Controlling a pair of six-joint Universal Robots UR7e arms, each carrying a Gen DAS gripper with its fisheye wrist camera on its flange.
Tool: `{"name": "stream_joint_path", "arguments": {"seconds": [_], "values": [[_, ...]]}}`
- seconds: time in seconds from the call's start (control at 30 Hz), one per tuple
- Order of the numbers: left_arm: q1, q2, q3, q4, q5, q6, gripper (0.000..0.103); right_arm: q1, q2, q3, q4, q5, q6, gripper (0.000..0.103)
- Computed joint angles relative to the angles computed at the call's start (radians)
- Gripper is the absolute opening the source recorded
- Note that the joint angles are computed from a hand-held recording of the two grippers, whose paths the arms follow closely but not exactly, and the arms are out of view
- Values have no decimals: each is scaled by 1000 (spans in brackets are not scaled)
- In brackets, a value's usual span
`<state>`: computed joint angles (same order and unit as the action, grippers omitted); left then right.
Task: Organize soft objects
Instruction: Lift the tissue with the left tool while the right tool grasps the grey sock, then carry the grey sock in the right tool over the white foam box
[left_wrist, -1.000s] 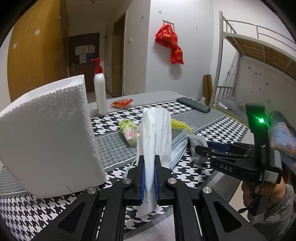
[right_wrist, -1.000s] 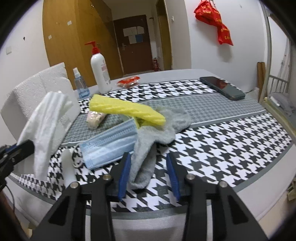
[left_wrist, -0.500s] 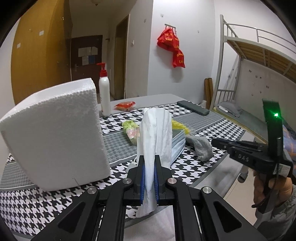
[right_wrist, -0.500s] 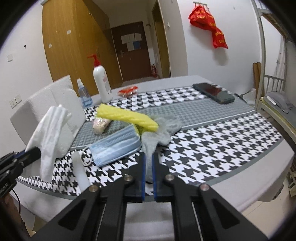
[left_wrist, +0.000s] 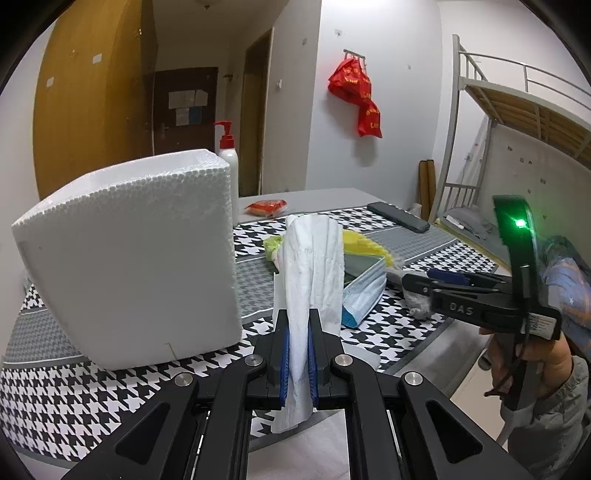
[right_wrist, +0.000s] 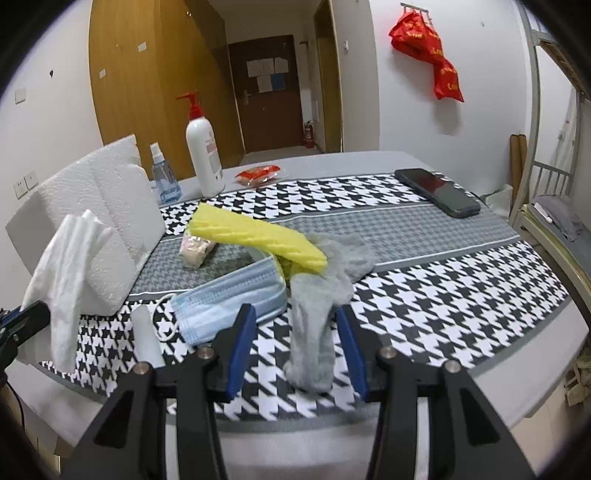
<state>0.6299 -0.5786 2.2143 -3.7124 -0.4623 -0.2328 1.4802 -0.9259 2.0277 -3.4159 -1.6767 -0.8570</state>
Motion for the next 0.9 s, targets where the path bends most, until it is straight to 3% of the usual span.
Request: {"name": "stream_joint_path", "arguments": {"seconds": [0.33,0.4,0.43,0.47,0.53,0.63,0.9], "values": [[38,15,-35,3,-35,33,9,11,71,-83,14,-81,-7,50],[40,16,-37,-5,-38,42,9,11,77,-93,27,-96,-7,35],[42,16,-38,-6,-40,47,9,9,77,-97,38,-98,-1,20],[44,17,-40,-7,-44,51,9,5,76,-98,43,-93,4,12],[47,13,-43,9,-51,48,9,-2,69,-100,57,-77,19,10],[41,3,-33,9,-46,49,9,-13,37,-93,92,-41,51,9],[-9,-18,3,-11,4,31,9,-18,-101,5,42,85,91,9]]}}
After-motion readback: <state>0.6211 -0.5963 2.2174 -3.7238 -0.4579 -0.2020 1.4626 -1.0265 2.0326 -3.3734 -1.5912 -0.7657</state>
